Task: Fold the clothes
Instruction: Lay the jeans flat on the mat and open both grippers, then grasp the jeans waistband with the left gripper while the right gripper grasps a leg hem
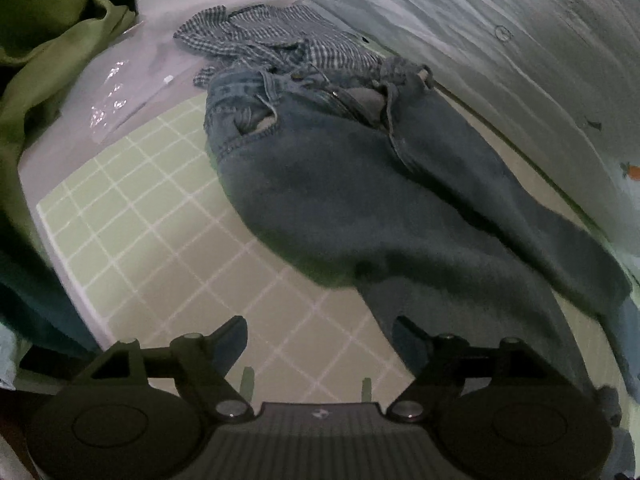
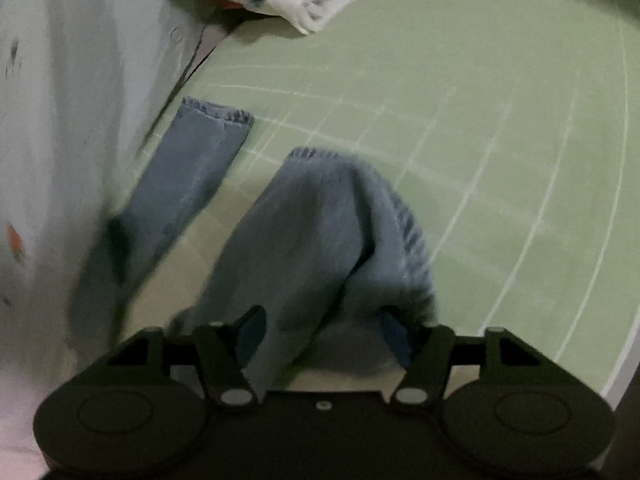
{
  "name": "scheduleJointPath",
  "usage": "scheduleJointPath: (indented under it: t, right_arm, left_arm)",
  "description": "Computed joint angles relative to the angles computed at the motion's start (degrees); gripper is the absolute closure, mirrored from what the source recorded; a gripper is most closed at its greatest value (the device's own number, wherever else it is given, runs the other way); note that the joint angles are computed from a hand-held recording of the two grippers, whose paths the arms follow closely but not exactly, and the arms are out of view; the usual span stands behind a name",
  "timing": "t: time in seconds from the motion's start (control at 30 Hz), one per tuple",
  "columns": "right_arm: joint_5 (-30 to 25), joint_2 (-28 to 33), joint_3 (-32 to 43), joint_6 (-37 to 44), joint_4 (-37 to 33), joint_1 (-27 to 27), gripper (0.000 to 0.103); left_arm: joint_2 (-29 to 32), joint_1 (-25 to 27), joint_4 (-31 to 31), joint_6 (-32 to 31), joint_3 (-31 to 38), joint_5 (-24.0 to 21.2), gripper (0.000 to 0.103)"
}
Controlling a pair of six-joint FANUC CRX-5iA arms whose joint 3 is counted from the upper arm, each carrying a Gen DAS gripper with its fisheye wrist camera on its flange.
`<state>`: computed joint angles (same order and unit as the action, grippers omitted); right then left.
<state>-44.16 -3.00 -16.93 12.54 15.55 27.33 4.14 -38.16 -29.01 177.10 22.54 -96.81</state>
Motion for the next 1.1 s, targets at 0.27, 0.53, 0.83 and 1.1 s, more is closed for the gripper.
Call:
scheduleJointPath:
  t: [0.27, 0.53, 0.83, 1.1]
  right_arm:
    - [2.46, -0.38, 0.84, 24.07, -2.94, -4.15, 0.097]
    - [8.35, 0.33, 0.69, 25.78, 11.38, -12.89, 0.096]
    - [5.65, 0.45, -1.48, 21.18, 17.49, -11.23, 0.016]
    - [7.09, 3.23, 0.25, 25.17, 15.77, -5.14, 0.000]
  left_arm:
    - [4.91, -3.62, -0.29, 2.82, 5.27, -1.85, 0.023]
    - [9.85, -6.68, -1.58, 3.58, 11.61, -5.53, 0.023]
    - [9.16, -6.55, -0.64, 12.74, 10.70, -9.43, 0.023]
    - [7.33, -1.77, -1.49, 7.53, 9.04, -8.14, 0.020]
